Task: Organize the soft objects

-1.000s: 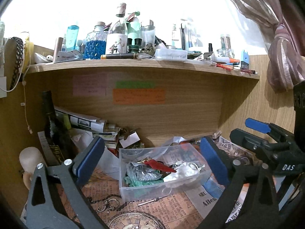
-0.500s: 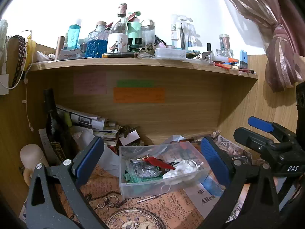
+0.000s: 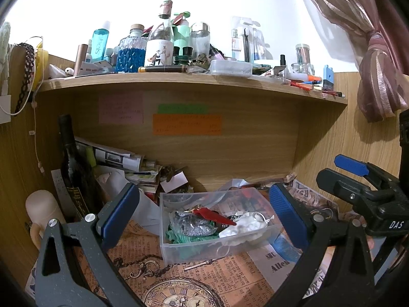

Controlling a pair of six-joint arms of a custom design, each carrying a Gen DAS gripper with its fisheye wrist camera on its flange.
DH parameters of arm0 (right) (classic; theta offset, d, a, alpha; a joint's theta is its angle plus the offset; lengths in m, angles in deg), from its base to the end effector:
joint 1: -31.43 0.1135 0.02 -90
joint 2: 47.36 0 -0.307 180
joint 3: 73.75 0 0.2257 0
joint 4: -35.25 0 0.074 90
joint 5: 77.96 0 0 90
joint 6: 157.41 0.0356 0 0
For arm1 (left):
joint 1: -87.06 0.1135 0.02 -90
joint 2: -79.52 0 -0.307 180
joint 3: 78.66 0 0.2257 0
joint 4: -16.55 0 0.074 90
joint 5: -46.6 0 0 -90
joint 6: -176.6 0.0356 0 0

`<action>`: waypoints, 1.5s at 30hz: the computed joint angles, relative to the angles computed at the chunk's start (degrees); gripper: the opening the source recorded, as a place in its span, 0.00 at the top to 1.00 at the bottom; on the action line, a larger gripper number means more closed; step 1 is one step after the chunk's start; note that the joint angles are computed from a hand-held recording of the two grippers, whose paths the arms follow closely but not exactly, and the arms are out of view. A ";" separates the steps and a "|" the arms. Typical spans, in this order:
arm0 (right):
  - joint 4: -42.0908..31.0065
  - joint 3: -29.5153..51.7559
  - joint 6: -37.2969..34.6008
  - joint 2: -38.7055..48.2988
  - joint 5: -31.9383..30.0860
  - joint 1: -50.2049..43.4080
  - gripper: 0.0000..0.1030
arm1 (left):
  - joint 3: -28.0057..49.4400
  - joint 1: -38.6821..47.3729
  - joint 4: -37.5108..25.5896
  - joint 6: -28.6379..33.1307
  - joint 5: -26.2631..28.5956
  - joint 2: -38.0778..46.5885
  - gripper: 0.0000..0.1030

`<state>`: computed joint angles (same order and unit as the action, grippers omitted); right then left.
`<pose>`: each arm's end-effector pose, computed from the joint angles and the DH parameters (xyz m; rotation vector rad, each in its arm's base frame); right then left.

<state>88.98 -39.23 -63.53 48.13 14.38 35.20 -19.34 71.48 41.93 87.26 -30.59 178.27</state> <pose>0.2671 0.0161 0.2079 0.0322 1.6972 0.0652 0.3316 -0.1007 0.2472 0.4149 1.7791 -0.3870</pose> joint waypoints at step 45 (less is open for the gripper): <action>-0.22 0.85 0.02 1.67 0.15 0.31 0.00 | 0.20 0.29 0.21 0.30 1.77 0.89 0.00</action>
